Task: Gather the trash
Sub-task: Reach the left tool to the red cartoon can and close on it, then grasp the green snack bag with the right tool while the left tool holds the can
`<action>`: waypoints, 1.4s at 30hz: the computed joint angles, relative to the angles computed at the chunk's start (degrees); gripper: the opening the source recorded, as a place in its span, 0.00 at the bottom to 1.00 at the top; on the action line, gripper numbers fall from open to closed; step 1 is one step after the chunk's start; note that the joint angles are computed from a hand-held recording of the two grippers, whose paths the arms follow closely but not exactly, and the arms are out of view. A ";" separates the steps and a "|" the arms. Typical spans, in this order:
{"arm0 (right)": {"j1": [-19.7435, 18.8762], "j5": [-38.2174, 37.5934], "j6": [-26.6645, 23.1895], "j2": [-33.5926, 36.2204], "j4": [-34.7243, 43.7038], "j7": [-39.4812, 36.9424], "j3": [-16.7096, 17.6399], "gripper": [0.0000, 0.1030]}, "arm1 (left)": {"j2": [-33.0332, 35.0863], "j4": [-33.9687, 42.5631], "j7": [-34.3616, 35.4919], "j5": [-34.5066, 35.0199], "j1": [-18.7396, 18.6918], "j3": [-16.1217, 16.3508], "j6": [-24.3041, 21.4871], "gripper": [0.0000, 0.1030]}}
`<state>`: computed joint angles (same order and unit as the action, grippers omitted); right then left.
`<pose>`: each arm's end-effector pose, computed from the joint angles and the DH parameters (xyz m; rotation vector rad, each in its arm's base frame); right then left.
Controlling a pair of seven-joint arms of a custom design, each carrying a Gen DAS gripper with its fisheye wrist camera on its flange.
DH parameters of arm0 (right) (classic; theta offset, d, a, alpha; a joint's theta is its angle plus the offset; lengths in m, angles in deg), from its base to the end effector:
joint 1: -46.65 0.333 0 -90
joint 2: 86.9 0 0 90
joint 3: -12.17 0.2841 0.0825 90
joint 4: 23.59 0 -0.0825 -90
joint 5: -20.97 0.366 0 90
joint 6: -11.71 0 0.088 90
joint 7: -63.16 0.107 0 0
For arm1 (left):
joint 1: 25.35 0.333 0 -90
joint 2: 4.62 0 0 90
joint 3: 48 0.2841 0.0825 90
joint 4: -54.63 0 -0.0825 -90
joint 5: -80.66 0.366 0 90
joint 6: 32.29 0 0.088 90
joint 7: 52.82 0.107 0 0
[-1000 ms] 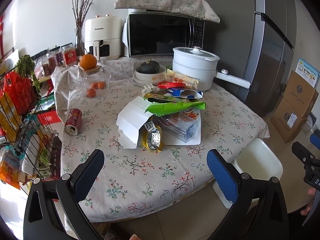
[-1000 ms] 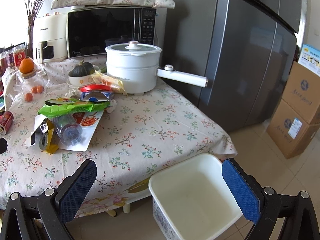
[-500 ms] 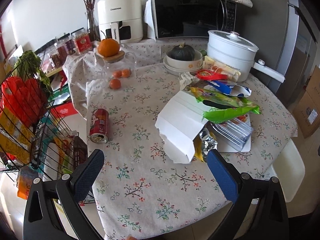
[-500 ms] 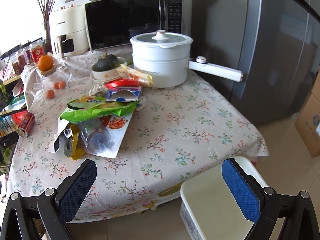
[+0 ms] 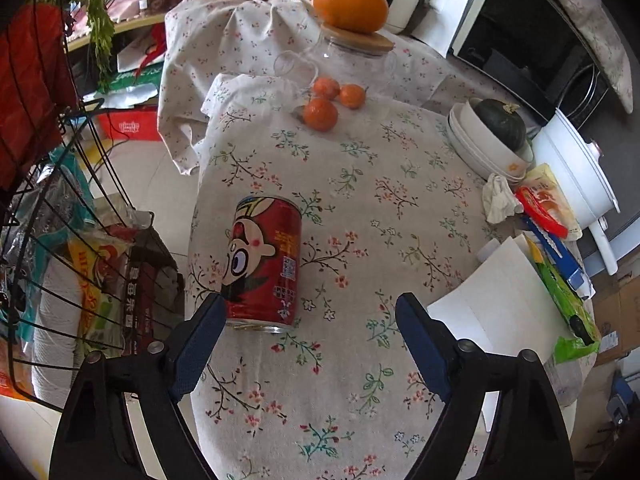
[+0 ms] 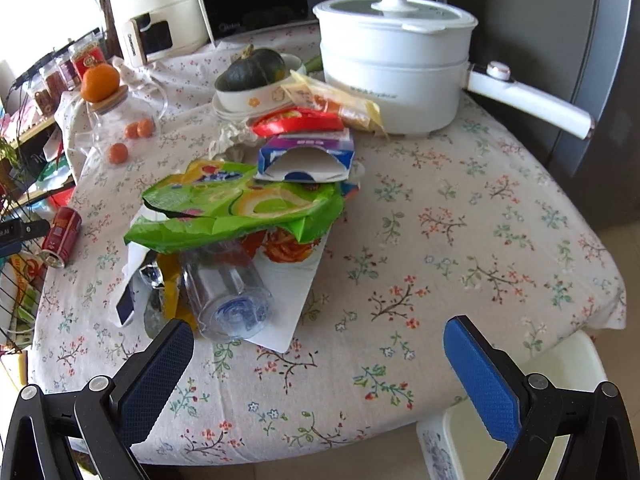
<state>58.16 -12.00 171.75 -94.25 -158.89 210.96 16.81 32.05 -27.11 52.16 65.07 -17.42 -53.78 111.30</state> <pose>0.4844 0.1670 0.4151 -1.6104 2.0437 -0.5667 0.7206 0.0445 0.3520 -2.0202 2.0338 -0.6876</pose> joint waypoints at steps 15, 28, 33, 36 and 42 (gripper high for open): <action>0.34 8.14 2.14 11.94 11.70 -4.35 -3.15 1.00 | 7.89 8.15 -4.47 3.06 0.28 0.76 -1.56 0.53; 1.18 24.05 5.95 15.20 13.44 -20.20 -0.54 0.82 | -1.41 -4.11 3.15 -0.72 1.36 -1.80 2.49 0.53; -3.38 43.47 10.10 17.27 13.54 -30.36 3.91 0.82 | -6.19 -9.94 7.12 -2.75 0.66 -2.45 3.82 0.53; -6.91 54.97 12.00 20.05 15.49 -36.87 7.96 0.82 | -8.79 -13.04 9.37 -4.54 0.39 -2.98 4.16 0.53; -11.60 62.96 15.92 24.40 17.86 -39.82 13.25 0.53 | -12.08 -17.30 11.82 -7.13 -0.79 -3.01 5.36 0.53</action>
<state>46.57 50.96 187.67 -69.85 -141.03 171.13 30.06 19.97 -44.42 63.98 57.94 -18.22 -56.78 116.66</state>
